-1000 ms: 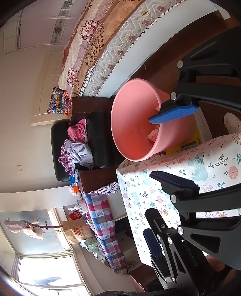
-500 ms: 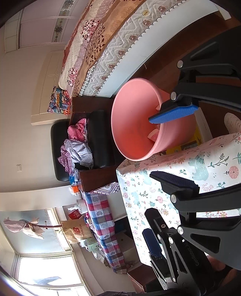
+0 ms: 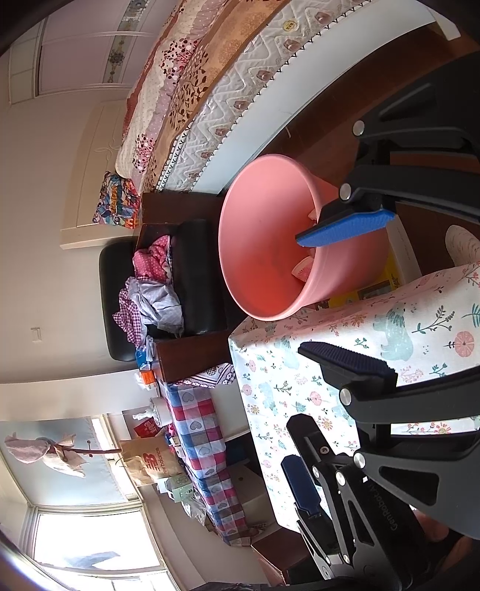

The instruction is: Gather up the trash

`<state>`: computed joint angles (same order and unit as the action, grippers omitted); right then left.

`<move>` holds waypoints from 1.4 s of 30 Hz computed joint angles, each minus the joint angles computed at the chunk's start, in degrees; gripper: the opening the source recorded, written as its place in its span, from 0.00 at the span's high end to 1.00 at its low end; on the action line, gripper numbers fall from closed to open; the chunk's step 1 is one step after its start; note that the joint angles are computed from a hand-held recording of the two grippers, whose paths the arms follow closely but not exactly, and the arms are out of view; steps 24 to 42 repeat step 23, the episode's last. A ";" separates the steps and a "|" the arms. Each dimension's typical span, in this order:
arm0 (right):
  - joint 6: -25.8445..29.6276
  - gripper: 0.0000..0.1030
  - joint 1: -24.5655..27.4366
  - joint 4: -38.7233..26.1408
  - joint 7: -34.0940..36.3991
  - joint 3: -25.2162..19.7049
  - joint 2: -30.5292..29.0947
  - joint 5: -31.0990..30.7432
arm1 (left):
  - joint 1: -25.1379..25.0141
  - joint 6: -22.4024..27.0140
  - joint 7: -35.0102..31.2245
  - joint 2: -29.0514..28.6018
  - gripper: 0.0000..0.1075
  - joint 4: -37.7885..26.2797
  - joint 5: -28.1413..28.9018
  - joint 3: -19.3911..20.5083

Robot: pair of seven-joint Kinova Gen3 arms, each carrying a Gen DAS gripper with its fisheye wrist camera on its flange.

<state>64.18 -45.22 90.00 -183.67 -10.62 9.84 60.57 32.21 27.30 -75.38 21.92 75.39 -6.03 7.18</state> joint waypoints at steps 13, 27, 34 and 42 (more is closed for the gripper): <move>-1.24 0.47 0.36 0.91 0.10 0.17 0.07 -0.32 | 0.91 -1.30 1.35 -0.34 0.47 1.22 -1.33 -1.50; -1.93 0.47 0.69 0.93 0.85 0.33 0.28 -0.73 | 0.48 0.15 2.17 0.14 0.47 0.20 -2.03 -1.16; -1.93 0.47 0.69 0.93 0.85 0.33 0.28 -0.73 | 0.48 0.15 2.17 0.14 0.47 0.20 -2.03 -1.16; -1.93 0.47 0.69 0.93 0.85 0.33 0.28 -0.73 | 0.48 0.15 2.17 0.14 0.47 0.20 -2.03 -1.16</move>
